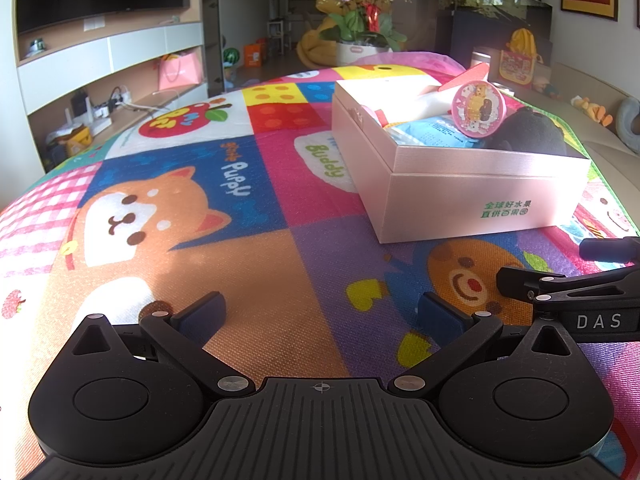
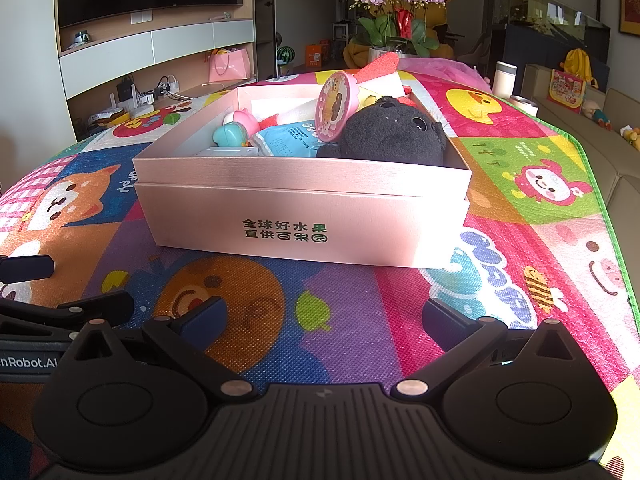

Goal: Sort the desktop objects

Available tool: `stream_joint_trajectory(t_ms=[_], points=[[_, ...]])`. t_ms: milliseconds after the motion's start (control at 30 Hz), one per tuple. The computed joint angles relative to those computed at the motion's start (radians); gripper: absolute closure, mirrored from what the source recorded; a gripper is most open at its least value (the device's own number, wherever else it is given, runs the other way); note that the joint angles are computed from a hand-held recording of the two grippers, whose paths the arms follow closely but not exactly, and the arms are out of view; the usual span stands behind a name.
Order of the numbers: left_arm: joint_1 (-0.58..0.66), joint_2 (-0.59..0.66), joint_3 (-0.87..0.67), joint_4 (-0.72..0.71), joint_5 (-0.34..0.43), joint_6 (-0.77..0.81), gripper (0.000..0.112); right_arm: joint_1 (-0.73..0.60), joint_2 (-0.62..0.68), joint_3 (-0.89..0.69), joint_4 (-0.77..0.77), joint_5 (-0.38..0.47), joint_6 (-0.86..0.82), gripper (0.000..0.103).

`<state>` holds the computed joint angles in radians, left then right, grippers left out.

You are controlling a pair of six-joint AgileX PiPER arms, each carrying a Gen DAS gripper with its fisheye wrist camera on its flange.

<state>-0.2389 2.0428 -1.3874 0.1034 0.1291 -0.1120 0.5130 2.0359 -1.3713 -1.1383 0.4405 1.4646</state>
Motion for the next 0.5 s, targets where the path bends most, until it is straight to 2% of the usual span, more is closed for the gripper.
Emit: stream_joint_trajectory(t_ms=[133, 200, 267, 333, 433, 500], points=[[0.002, 0.001, -0.007, -0.053, 0.014, 0.054, 0.009, 0.0, -0.001, 0.002, -0.001, -0.001, 0.002, 0.0], [0.007, 0.008, -0.048, -0.12, 0.079, 0.125, 0.009, 0.0, -0.001, 0.0, 0.0, 0.002, -0.001, 0.0], [0.004, 0.018, -0.099, -0.1, 0.16, 0.092, 0.009, 0.001, 0.003, -0.007, 0.006, 0.003, -0.008, 0.0], [0.0, 0.026, -0.13, -0.076, 0.203, 0.053, 0.009, 0.002, 0.005, -0.01, 0.009, 0.004, -0.01, 0.0], [0.006, 0.035, -0.159, -0.107, 0.231, 0.045, 0.009, 0.001, 0.009, -0.016, 0.014, 0.002, -0.012, 0.0], [0.01, 0.029, -0.146, -0.123, 0.216, 0.052, 0.009, 0.003, 0.01, -0.017, 0.014, 0.007, -0.016, 0.0]])
